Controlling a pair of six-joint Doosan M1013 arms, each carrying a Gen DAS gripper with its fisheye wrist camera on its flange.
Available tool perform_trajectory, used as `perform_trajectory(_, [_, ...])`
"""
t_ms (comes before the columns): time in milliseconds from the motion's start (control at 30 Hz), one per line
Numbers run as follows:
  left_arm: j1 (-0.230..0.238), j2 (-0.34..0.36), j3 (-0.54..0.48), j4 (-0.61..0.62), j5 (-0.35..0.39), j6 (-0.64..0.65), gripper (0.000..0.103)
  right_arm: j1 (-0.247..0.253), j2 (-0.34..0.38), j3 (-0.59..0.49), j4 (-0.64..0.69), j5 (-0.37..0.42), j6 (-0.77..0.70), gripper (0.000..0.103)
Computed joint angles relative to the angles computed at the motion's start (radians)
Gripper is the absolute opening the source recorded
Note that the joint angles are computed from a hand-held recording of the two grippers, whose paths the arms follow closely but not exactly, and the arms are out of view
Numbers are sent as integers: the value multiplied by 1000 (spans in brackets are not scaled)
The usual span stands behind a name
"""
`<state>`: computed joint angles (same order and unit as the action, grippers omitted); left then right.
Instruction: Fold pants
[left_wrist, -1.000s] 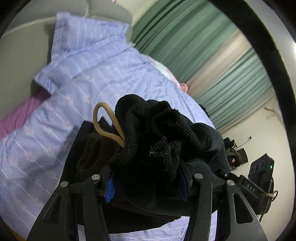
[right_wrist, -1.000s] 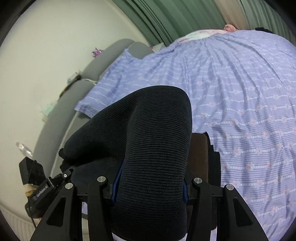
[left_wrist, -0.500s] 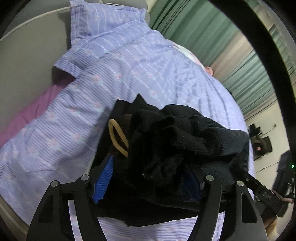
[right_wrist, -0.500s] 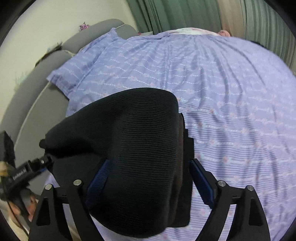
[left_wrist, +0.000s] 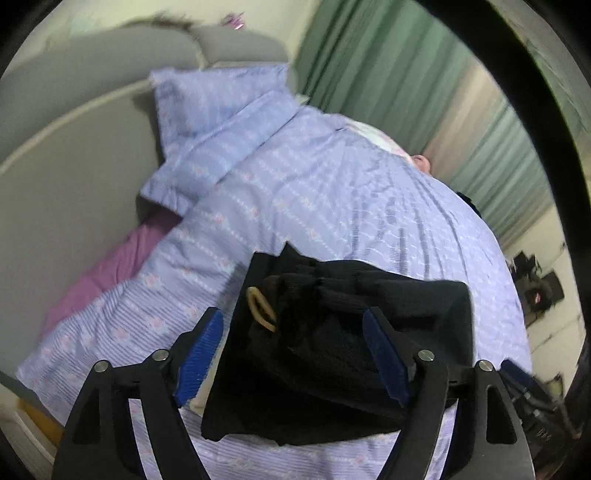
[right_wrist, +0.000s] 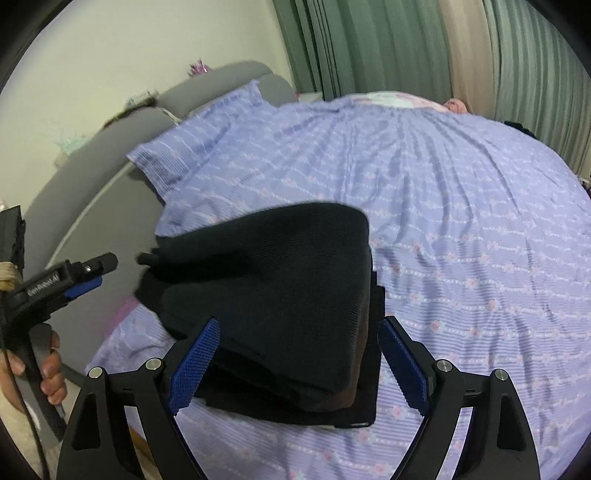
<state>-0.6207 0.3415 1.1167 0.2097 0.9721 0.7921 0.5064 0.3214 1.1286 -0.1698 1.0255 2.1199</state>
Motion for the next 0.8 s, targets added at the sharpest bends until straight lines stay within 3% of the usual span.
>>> perform_trajectory(167, [-91, -38, -2, 102, -15, 66, 103, 26, -95, 69, -127, -40, 81, 102])
perform_trajectory(433, [-237, -73, -12, 234, -32, 35, 103, 70, -258, 184, -298, -9, 262, 102])
perform_trajectory(800, [-402, -55, -69, 343, 15, 43, 103, 125, -428, 299, -507, 121, 429, 102])
